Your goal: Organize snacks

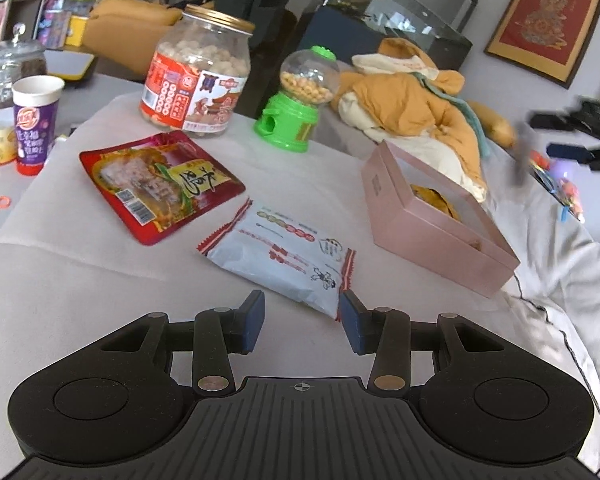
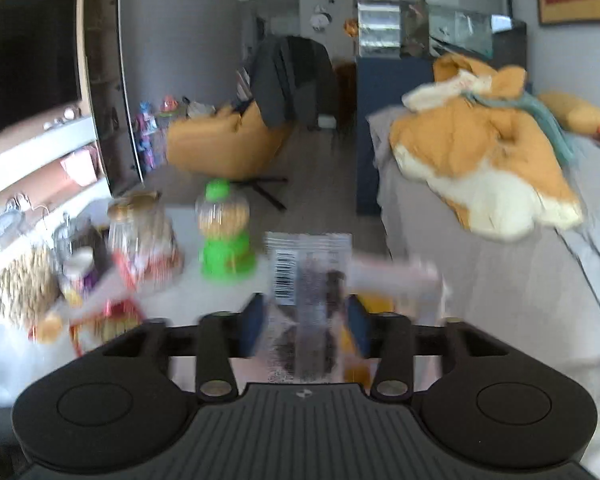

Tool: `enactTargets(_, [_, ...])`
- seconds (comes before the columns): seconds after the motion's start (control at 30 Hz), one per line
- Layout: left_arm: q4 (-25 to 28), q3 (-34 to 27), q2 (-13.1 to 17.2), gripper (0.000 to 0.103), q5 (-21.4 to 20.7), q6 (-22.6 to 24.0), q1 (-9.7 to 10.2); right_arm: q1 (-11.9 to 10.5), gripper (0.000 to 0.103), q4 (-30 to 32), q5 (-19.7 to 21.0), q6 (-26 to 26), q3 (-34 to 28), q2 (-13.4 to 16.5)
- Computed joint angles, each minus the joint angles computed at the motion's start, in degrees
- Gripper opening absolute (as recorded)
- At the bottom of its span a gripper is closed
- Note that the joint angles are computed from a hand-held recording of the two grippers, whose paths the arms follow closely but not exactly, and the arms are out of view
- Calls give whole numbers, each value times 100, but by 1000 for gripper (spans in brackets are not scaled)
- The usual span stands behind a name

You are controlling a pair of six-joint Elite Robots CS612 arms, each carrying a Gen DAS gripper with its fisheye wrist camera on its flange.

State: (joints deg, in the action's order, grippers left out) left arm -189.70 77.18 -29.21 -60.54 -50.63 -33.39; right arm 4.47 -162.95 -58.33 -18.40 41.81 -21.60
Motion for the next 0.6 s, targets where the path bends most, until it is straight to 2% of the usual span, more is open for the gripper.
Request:
enactTargets(0.03, [-2, 31, -16, 46, 32, 23, -2, 57, 85, 211, -162, -63, -488, 218])
enactTargets(0.1, [-1, 112, -57, 46, 154, 45, -6, 187, 85, 255, -821, -39, -1109, 558])
enactTargets(0.13, [30, 161, -88, 46, 255, 23, 3, 225, 85, 480, -954, -127, -1282, 646])
enactTargets(0.17, [81, 194, -118, 46, 353, -11, 18, 232, 85, 751, -848, -187, -1328, 669])
enactTargets(0.23, [97, 233, -161, 46, 640, 15, 58, 201, 85, 1227, -233, -280, -1210, 636])
enactTargets(0.3, [63, 230, -165, 46, 1043, 94, 113, 219, 85, 1653, 183, -478, -1073, 602])
enactTargets(0.37, [436, 275, -252, 46, 1288, -353, 181, 287, 85, 2113, 334, -785, -1095, 632])
enactTargets(0.43, [772, 410, -391, 45, 1245, -995, 234, 386, 85, 2406, 355, -997, -1109, 664])
enactTargets(0.5, [438, 567, -412, 45, 1100, -1108, 236, 469, 85, 2781, 456, -1034, -1236, 733])
enactTargets(0.6, [575, 701, -450, 45, 1143, -1285, 238, 582, 85, 3840, 810, -1037, -1871, 1020])
